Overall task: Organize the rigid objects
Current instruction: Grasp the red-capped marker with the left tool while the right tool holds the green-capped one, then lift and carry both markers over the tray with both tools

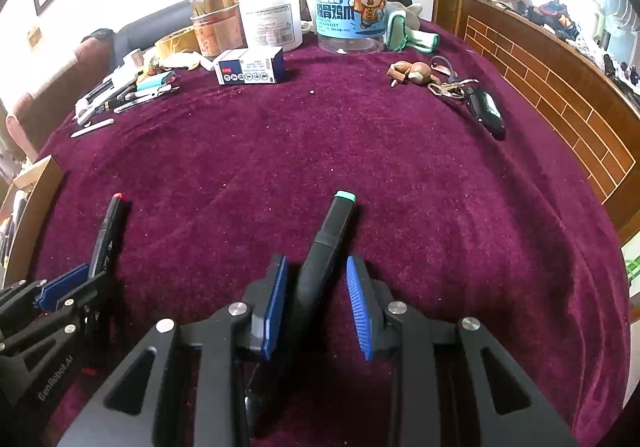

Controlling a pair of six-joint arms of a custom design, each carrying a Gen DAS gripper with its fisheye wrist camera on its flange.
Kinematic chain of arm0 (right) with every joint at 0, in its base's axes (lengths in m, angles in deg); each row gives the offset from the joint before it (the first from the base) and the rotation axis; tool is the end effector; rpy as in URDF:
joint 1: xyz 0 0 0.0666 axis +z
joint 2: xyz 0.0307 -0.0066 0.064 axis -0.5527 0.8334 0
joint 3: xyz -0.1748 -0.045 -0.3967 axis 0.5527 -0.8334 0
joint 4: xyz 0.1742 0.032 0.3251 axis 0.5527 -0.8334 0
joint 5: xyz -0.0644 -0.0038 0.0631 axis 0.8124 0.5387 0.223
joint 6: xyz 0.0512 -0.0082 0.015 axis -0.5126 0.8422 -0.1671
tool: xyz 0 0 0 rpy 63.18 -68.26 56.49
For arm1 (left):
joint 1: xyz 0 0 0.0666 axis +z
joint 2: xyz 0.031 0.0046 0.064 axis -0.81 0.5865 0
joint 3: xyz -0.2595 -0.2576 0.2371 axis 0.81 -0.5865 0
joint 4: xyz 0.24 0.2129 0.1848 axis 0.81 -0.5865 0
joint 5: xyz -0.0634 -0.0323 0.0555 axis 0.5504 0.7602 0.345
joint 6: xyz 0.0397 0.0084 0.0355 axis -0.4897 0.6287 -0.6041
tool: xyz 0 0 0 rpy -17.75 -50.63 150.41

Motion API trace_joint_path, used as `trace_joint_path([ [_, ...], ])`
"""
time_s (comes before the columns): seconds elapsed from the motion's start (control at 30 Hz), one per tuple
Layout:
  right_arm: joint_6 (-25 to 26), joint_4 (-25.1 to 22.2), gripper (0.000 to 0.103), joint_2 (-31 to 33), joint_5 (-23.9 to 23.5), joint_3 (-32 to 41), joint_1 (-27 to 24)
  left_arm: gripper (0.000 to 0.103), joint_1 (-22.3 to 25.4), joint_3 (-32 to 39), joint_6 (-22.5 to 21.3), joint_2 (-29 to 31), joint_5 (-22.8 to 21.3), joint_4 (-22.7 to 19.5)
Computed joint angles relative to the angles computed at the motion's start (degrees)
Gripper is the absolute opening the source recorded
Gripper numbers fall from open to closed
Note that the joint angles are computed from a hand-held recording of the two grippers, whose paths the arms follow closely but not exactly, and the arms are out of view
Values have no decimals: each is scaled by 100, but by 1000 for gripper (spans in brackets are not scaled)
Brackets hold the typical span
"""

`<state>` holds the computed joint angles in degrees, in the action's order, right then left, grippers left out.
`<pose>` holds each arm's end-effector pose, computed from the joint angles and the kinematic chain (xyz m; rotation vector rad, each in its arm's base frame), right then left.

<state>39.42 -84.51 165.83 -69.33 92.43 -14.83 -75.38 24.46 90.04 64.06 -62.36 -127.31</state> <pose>0.4858 0.1570 0.4044 0.0570 2.5058 0.0231 0.4647 -0.1733 0.4106 0.1304 2.5235 0.0496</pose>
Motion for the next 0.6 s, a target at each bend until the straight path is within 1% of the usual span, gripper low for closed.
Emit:
trace_joint_path([
  [0.1,13,9,30,10,45,4,10,29,-48,-62,-140,-28,-143,102],
  [0.23,20,16,30,11,77,-2,21,29,-20,-117,-234,-63,-92,197],
  [0.37,23,23,30,11,97,-8,30,29,-50,-141,-307,-73,-167,239],
  [0.6,9,31,30,10,100,-16,37,28,-36,-162,-313,-80,-108,271],
])
